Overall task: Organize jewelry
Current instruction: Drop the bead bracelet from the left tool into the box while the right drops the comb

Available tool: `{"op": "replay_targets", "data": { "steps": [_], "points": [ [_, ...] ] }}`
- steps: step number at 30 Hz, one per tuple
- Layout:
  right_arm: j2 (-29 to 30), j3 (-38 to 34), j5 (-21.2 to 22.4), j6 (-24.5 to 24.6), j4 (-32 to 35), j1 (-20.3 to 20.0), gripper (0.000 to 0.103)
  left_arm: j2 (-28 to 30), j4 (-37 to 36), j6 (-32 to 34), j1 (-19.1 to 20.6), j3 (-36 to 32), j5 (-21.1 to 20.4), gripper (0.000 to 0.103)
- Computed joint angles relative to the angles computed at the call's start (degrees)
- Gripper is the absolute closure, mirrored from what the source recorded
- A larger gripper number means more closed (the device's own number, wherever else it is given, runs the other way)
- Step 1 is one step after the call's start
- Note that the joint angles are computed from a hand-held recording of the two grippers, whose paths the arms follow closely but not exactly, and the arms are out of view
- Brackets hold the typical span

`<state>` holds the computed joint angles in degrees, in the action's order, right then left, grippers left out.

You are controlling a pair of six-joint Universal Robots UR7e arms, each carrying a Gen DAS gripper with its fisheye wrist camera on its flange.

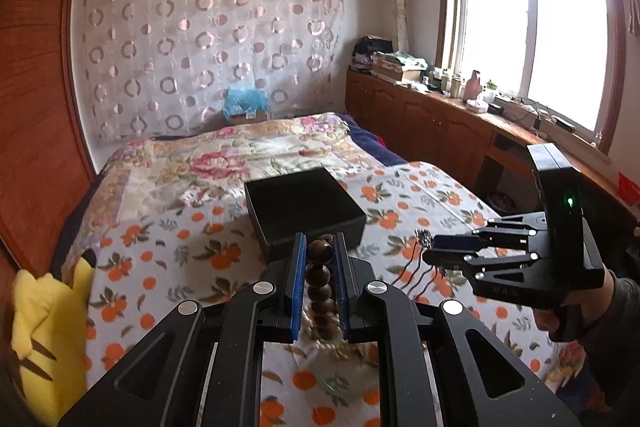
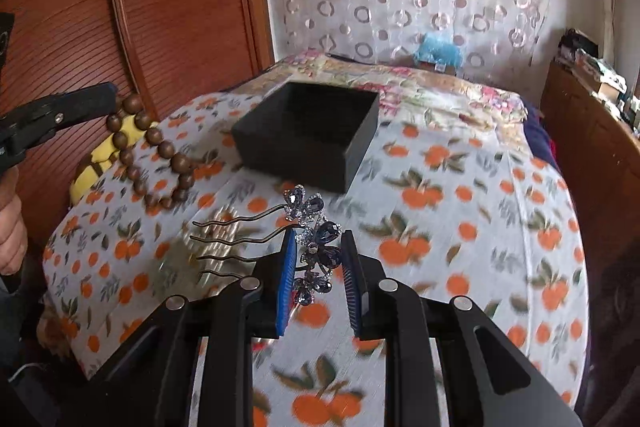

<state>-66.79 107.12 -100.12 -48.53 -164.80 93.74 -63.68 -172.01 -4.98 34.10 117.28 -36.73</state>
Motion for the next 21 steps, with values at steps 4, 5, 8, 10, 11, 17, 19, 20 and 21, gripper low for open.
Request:
{"op": "replay_targets", "data": {
  "steps": [4, 5, 8, 10, 11, 17, 19, 20, 21],
  "points": [
    [3.4, -5.0, -0.4, 0.7, 0.6, 0.8, 0.078, 1.1, -0.7, 2.4, 1.4, -2.6, 0.4, 0.091],
    [4.3, -6.4, -0.5, 1.1, 1.0, 1.0, 0.078, 1.5, -0.8, 3.2, 1.8, -3.6, 0.6, 0.091],
    [7.1, -10.4, -0.9, 2.0, 1.6, 1.7, 0.078, 2.4, -1.2, 4.7, 2.6, -5.7, 0.9, 0.091],
    [9.1, -13.0, -1.3, 2.1, 1.7, 2.2, 0.078, 3.1, -1.2, 5.8, 3.5, -7.6, 0.8, 0.091],
    [10.0, -14.3, -1.5, 2.3, 2.0, 2.4, 0.078, 3.4, -1.2, 6.3, 3.9, -8.6, 0.8, 0.091],
    [15.4, -21.0, -2.9, 2.8, 3.2, 3.4, 0.078, 5.5, -1.8, 9.1, 5.8, -13.3, 1.1, 0.091],
    [16.9, -22.6, -3.5, 2.5, 3.5, 3.6, 0.078, 6.7, -2.0, 10.2, 6.5, -15.0, 1.2, 0.091],
    [17.6, -23.2, -3.8, 2.3, 3.8, 3.7, 0.078, 7.3, -2.1, 10.8, 6.8, -15.9, 1.3, 0.091],
    [18.1, -23.7, -4.0, 2.0, 4.2, 3.8, 0.078, 7.8, -2.1, 11.2, 7.0, -16.6, 1.2, 0.091]
  ]
}}
